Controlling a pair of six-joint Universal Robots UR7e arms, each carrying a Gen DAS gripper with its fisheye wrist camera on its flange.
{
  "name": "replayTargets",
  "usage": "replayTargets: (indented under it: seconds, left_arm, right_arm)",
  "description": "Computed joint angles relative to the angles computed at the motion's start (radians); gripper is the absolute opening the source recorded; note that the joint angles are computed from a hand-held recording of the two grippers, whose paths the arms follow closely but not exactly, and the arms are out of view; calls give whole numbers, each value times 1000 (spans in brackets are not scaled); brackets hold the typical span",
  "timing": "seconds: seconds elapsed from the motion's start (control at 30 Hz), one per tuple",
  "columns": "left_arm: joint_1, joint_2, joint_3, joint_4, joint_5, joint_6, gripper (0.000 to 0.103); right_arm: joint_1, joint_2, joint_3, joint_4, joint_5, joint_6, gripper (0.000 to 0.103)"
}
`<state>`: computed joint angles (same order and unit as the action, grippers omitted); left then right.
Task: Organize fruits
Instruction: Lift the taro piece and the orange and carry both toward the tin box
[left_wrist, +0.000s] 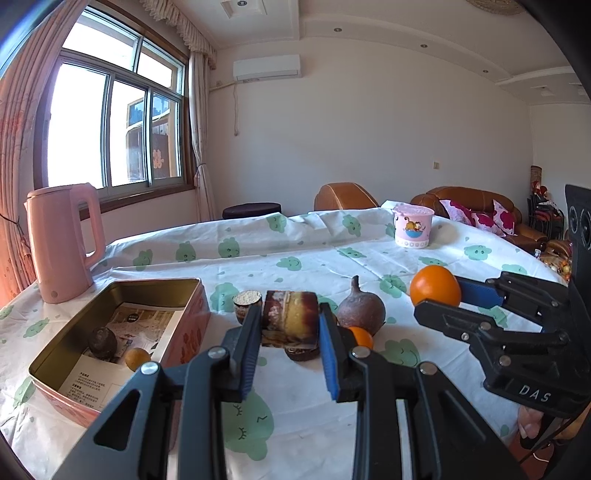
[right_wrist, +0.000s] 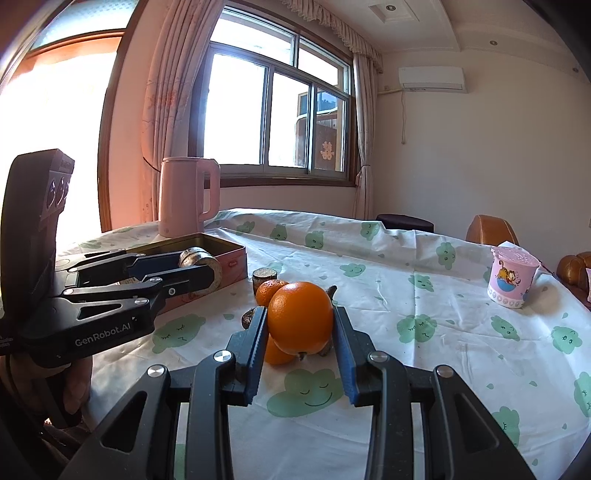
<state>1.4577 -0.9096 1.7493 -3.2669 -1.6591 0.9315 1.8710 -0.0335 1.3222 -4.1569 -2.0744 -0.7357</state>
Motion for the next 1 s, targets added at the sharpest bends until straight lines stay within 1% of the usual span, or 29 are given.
replayTargets:
  seconds: [0.17,0.4,0.57,0.63,0.83,1.0]
  left_arm:
    - [3,0,5,-19,-15,5,31]
    - [3,0,2,-15,-18,-2,31]
    - [2,-3,-11,14,-9,-30,31]
    - [0,-4,-24,40,3,-43,31]
    - [0,-9,-54,65,30,-76,31]
    - [3,-14,-79,84,34,-87,31]
  right_arm:
    - [2,9,1,-40,14,-20,37]
    - [-2,16,5,-94,44,-31,37]
    - [1,17,-4,-96,35,-33,37]
    - [3,15,-8,-82,29,-29,37]
    - [18,4,-30,-13,30,-19,37]
    - [34,-3,-66,63,40,-16,37]
